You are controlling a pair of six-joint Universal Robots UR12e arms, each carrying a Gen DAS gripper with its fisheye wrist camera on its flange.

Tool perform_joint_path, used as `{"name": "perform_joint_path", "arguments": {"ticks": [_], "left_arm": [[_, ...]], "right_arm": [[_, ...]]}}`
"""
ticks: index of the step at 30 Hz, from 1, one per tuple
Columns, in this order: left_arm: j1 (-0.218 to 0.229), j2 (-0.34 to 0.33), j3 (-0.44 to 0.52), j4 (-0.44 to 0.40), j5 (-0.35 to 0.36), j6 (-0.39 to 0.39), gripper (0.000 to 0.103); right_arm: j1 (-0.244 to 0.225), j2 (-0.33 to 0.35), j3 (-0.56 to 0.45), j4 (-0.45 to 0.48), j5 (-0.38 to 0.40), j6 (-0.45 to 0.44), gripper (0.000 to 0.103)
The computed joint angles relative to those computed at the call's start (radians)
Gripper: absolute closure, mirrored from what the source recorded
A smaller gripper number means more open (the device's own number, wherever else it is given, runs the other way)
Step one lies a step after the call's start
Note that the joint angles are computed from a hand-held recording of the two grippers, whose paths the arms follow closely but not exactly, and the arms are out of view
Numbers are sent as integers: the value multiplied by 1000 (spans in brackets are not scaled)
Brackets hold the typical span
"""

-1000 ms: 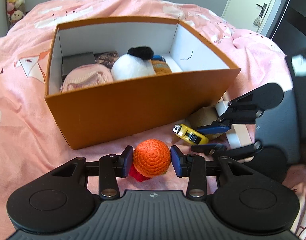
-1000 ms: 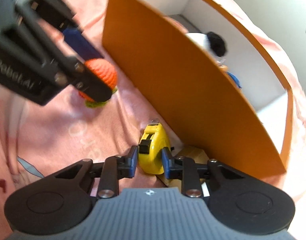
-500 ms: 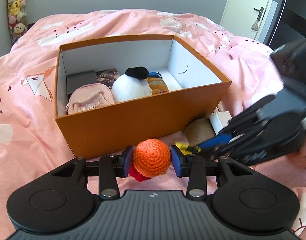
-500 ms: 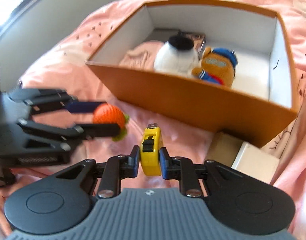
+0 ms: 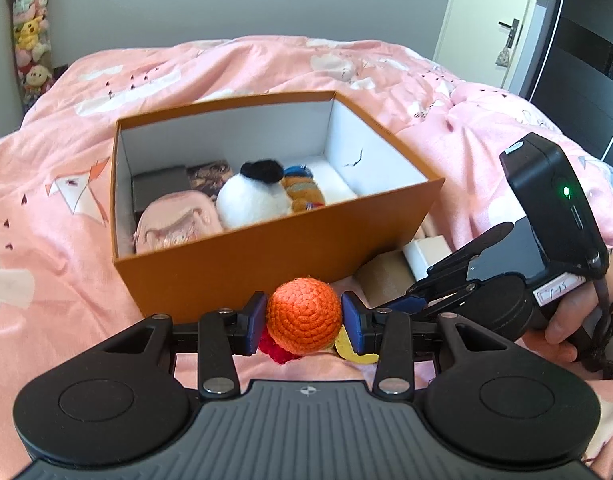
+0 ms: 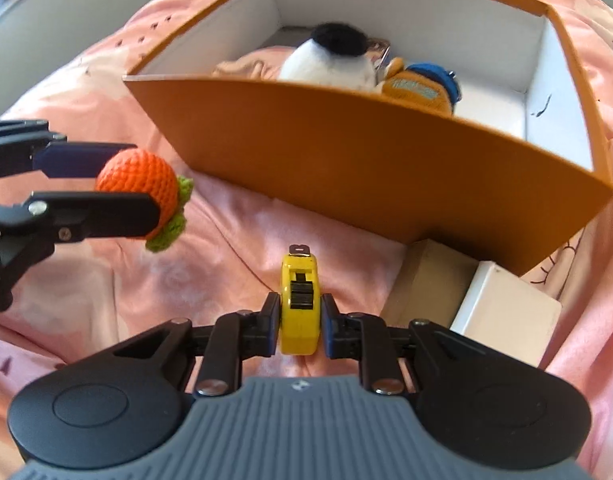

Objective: Organize objects
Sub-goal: 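Carry the yarn ball and tape measure over the box with both grippers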

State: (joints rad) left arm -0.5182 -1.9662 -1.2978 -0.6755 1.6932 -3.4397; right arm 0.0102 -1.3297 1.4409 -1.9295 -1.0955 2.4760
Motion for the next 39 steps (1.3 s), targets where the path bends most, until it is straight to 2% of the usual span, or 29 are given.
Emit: {"name": "perform_joint_path", "arguments": {"ticks": [4,10,14,17,20,26,30,34,36,39], "left_arm": [[3,-1,18,14,-14,16,57],[23,-18,74,20,-60,-7,57],[39,-43,130,27,-79,10,57],[52,-65,173,35,-90,48,57],[75,-89,213,33,-142,82,57],[114,-156,314,-68,-214,153,57],[130,-204,371,-110,-216,180,57],[152,-243,413,-139,-262,155,57],[163,-268,446,-178,-303,161,57],[164,-306,496,-245,-304,205,57]], "right_arm": [[-17,-4,-24,36,56,12,81],[-61,-15,-76,72,218,13,81],[-77,1,-118,32,302,71,81],[-82,24,-155,-26,330,138,81],[-73,61,-195,-95,309,233,81],[-46,174,-330,-96,234,387,82],[-19,240,-395,-97,173,437,82],[1,303,-463,-82,143,479,82],[7,330,-494,-70,132,497,82],[13,368,-544,-34,107,532,82]]}}
